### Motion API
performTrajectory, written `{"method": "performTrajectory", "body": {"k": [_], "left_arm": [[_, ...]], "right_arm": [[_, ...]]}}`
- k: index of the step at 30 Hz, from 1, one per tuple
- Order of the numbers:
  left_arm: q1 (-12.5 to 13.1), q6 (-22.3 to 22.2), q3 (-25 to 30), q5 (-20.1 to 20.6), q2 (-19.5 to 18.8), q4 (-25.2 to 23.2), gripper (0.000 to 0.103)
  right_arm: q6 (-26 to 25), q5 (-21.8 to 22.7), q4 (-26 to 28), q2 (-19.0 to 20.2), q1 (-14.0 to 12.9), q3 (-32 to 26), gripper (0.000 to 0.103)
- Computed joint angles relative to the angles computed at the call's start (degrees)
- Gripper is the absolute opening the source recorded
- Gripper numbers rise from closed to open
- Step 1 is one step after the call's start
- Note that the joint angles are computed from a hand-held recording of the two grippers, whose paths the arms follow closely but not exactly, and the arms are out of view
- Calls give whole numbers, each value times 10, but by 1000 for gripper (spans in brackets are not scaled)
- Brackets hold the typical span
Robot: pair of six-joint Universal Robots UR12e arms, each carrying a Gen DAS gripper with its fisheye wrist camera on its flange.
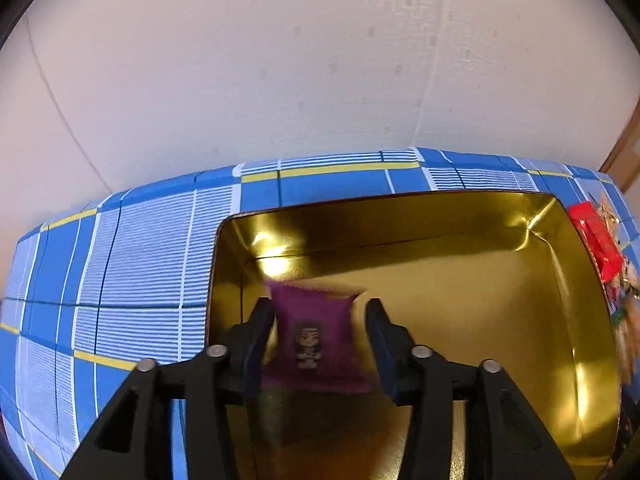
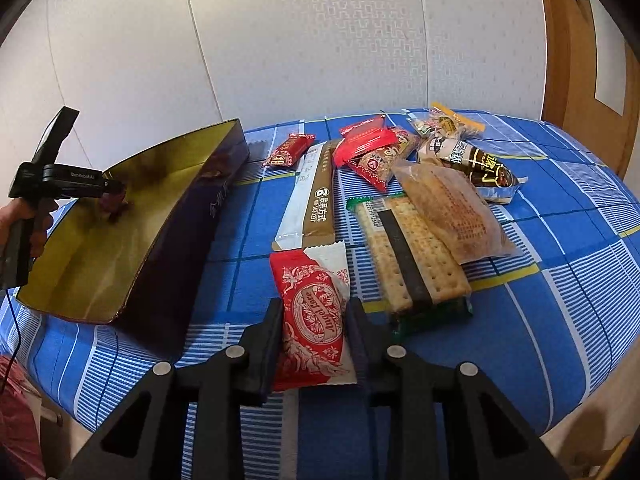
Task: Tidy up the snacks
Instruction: 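Carry the purple pouch into the tray with the left gripper while the right gripper grasps the red-and-white wafer pack, then carry the red-and-white wafer pack into the tray and open the right gripper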
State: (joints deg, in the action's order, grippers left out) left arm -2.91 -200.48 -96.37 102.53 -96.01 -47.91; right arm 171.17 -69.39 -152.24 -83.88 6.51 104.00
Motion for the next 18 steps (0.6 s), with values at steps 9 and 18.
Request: {"method": "performTrajectory", "body": {"k": [9, 18], "left_arm": [[-21, -35, -29, -20, 38, 25, 69], [-55, -32, -65, -52, 62, 68, 73]], "right_arm": [[-4, 3, 7, -4, -1, 1, 30], [46, 56, -14, -26, -20, 25, 30]]}}
